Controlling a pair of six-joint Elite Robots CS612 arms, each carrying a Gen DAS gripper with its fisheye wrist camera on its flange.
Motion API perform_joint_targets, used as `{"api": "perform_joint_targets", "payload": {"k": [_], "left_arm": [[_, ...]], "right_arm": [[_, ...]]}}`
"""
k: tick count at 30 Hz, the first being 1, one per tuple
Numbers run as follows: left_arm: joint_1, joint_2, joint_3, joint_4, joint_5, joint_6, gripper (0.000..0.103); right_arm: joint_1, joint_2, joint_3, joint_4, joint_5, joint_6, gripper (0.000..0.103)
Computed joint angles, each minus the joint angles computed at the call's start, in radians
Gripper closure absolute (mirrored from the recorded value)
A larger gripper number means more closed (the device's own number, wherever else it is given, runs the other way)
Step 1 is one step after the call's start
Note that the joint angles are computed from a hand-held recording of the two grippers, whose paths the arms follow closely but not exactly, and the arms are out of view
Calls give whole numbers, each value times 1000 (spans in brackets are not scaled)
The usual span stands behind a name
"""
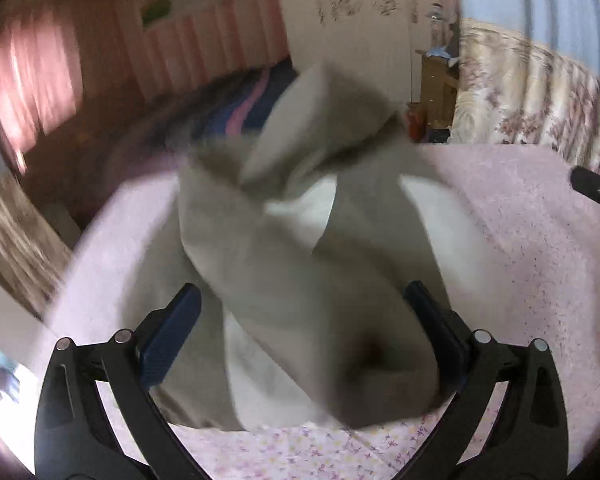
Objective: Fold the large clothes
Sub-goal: 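Grasp the folded jacket edge with the left gripper and roll it over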
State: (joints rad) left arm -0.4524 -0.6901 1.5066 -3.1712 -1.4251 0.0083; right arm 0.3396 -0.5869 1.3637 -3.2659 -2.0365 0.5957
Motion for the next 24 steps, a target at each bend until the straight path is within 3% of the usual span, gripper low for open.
{"api": "perform_joint_targets", "payload": {"k": [2, 3, 4, 7, 9, 15, 17, 21, 23, 24], "left_arm": [[17, 14, 2, -56, -72, -18, 16], [17, 19, 7, -93, -81, 9, 37], [16, 22, 9, -112, -87, 42, 65], [27, 21, 6, -125, -123, 67, 84], [40, 10, 9, -132, -129, 90, 86], [89, -21, 2, -222, -42, 167, 87], [108, -15, -21, -161, -15, 191, 86], [148, 55, -84, -8, -16, 140, 71], [165, 73, -76, -21, -39, 91, 63], [169, 74, -65, -52, -36, 64, 52]], "right_arm": [[0, 8, -10, 1, 21, -16, 3], [0, 13, -15, 2, 33, -21, 3], [1, 16, -18, 3, 38, -24, 3], [10, 26, -30, 13, 43, -43, 3], [15, 31, -38, 16, 43, -67, 3], [34, 46, -83, -9, 39, -125, 3], [40, 57, -114, 0, 53, -145, 3], [55, 97, -202, 52, 108, -188, 3], [65, 119, -246, 87, 139, -225, 3], [73, 133, -273, 116, 147, -253, 3]]}}
